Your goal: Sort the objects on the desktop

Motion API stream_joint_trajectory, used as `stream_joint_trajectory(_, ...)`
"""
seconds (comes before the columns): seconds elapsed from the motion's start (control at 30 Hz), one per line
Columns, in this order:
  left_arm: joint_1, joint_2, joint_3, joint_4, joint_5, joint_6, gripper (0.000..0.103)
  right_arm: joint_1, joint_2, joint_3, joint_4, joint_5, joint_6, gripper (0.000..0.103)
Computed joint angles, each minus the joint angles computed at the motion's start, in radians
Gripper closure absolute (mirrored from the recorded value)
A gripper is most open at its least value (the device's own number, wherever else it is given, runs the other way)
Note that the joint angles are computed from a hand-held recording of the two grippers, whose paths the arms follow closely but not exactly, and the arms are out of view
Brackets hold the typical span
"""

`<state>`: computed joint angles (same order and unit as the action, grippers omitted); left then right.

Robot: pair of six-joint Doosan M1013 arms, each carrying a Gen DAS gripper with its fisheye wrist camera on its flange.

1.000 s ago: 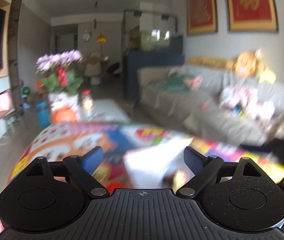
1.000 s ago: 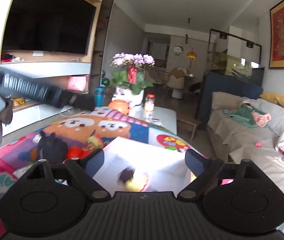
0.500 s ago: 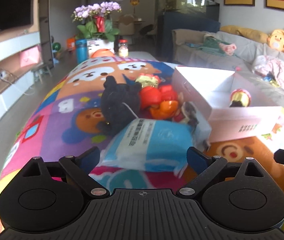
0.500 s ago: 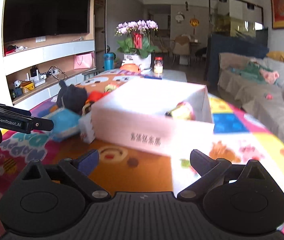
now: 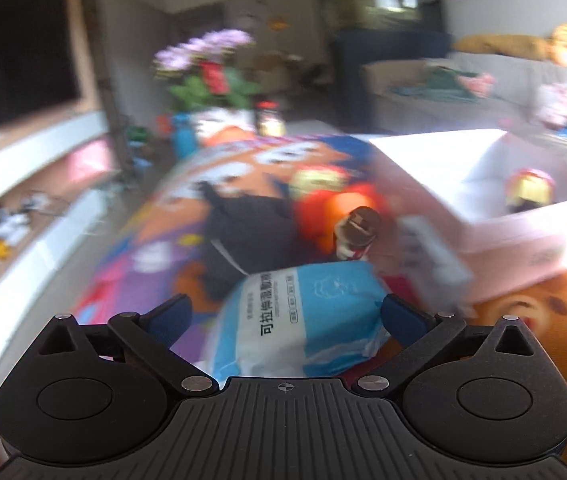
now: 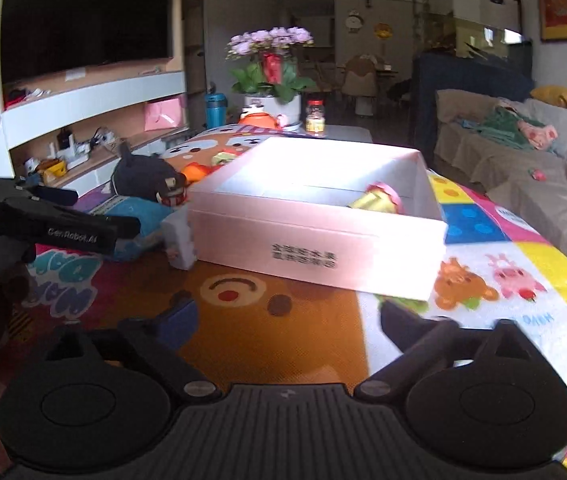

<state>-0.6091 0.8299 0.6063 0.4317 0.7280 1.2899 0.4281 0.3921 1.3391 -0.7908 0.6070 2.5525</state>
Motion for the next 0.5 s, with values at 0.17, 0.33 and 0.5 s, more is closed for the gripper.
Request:
stream_joint_trajectory(0.17, 0.028, -0.07, 0.119, -0.065, -0.036, -0.177, 0.0, 0.011, 0.073, -0.128, 0.113, 0.011, -0.215, 0.049)
stream_joint_trajectory(0.33, 0.047, -0.136, 0.239, -0.184, -0.077, -0.176, 0.0, 0.037, 0.175, -0.277, 0.101, 0.079, -0.272, 0.05)
stream_joint_trajectory(0.5, 0.056, -0.162, 0.288, -0.239, -0.122, -0.167, 0.0, 0.056, 0.261, -0.398, 0.067, 0.216, -0.267, 0.082)
